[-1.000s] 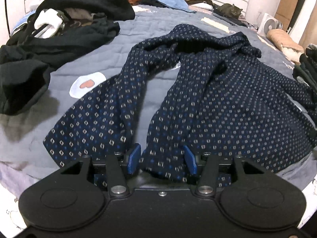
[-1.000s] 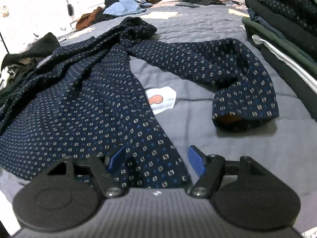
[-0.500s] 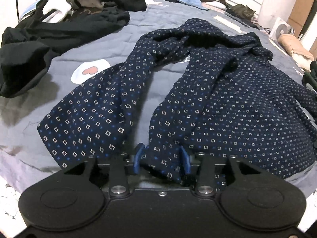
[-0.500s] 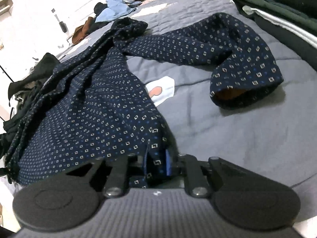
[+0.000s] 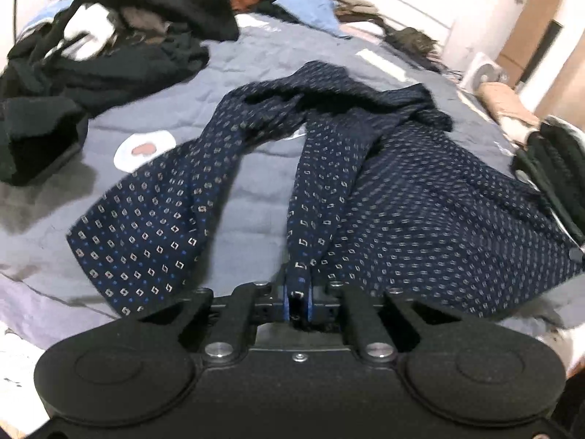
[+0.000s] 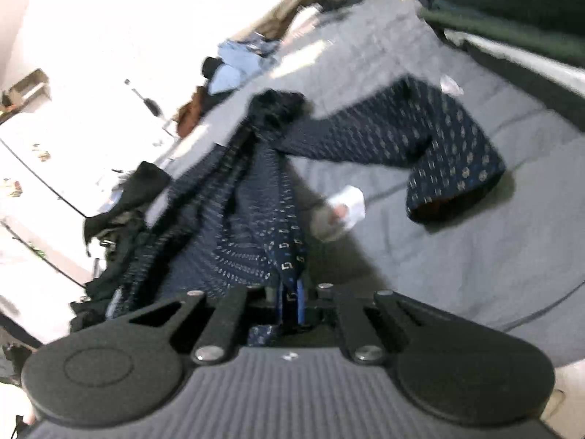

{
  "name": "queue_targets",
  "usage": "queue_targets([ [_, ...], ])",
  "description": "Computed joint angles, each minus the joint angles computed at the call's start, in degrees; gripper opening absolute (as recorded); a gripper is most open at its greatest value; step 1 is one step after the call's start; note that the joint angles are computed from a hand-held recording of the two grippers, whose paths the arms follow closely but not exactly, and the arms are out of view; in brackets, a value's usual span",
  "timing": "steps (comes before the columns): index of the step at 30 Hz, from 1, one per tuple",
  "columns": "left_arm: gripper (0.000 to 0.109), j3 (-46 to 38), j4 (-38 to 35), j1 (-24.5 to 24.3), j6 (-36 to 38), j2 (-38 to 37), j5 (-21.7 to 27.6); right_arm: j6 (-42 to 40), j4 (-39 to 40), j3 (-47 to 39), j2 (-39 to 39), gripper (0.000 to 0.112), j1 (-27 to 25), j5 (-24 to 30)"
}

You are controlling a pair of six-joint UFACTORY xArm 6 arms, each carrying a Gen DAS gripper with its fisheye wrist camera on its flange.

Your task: Fold clothes

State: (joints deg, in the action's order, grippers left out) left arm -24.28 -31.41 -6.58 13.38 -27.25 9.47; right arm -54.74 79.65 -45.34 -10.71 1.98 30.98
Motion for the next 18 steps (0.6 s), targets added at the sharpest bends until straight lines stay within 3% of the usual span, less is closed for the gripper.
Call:
queue_targets([
  [8,0.008,2.29,17.81,0.37,-5.01,-14.27,14.41,4.63,-7.82,7.01,-13.66,0.006,-5.83,5.37],
  [13,0.012,2.31,26.46,-2.20,-9.09,-15.20,21.87,16.25,-29.86,11.41,-15.44,0.008,-2.64,-1.80],
  [17,0.042,3.94,30.90,-2.45,-13.39,-16.81,20.96,22.27,-37.39,14.02,-16.03,0.010,-1.42,-5.74],
  [18,0.042,4.59,29.84,-2.02,-12.74,-17.94,20.37,23.21,-38.90,14.50,-16.58,0.010,-1.49,-6.67],
])
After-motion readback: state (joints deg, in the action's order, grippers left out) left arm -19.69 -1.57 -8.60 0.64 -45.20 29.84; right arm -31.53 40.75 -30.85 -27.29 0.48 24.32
